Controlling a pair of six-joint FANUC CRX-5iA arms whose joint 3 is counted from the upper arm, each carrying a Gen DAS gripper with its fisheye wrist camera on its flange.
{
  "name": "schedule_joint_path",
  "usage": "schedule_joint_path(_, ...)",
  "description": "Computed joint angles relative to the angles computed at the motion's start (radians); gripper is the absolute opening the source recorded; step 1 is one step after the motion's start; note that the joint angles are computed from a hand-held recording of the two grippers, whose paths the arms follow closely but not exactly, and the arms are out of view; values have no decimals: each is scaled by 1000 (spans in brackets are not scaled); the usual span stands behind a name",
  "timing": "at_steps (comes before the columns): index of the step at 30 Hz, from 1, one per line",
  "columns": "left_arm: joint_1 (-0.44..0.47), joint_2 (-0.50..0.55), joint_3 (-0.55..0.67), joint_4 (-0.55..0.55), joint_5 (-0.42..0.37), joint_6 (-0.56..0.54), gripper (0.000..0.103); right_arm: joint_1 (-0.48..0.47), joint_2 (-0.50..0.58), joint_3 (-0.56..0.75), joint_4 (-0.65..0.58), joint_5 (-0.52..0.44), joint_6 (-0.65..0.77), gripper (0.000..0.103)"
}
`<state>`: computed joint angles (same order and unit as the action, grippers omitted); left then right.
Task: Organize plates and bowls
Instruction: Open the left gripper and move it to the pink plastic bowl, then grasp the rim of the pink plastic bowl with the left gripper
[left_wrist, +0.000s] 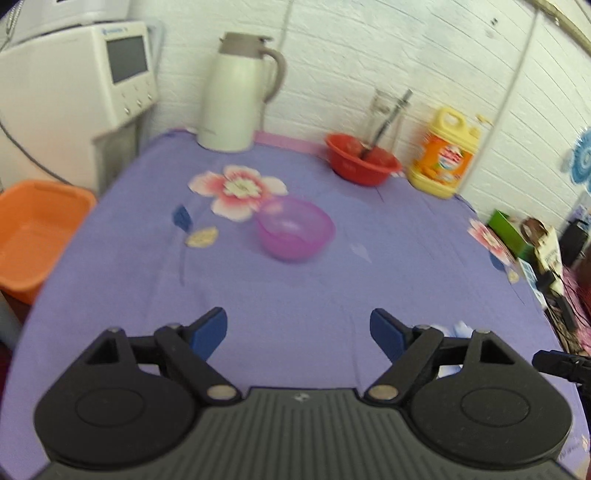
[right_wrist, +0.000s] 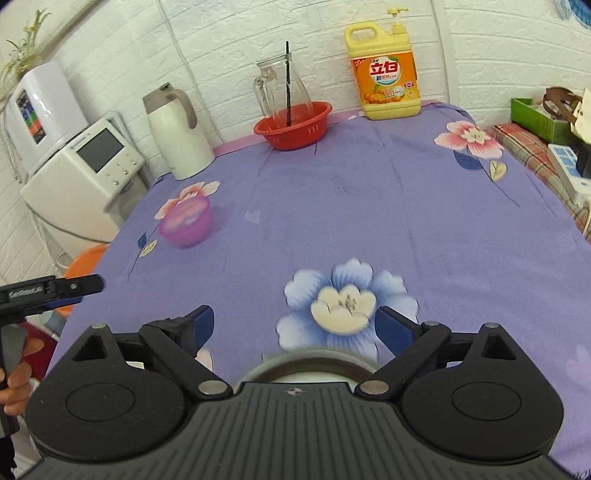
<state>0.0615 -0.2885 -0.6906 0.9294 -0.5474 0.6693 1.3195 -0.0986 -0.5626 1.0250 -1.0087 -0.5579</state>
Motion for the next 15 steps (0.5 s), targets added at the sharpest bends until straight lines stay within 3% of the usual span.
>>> schedule_joint_path(2,5,39,28,28,23,-17,84,-65,13,-5,97,106,16,103)
schedule_joint_path(4,-4,91,61,64,60,-14,102,-129,59,35,141,187,109,103)
schedule_joint_path(7,-25,176,113,106,88,-24,102,-195,170,157,74,241,319,103)
schedule_joint_path(10,-44,265,178,93,92,0,102,-252,267,259,-14,314,474,103)
schedule_joint_path(15,-70,399,287,39,105,37,103,-302,404,405,-151,346,683,103)
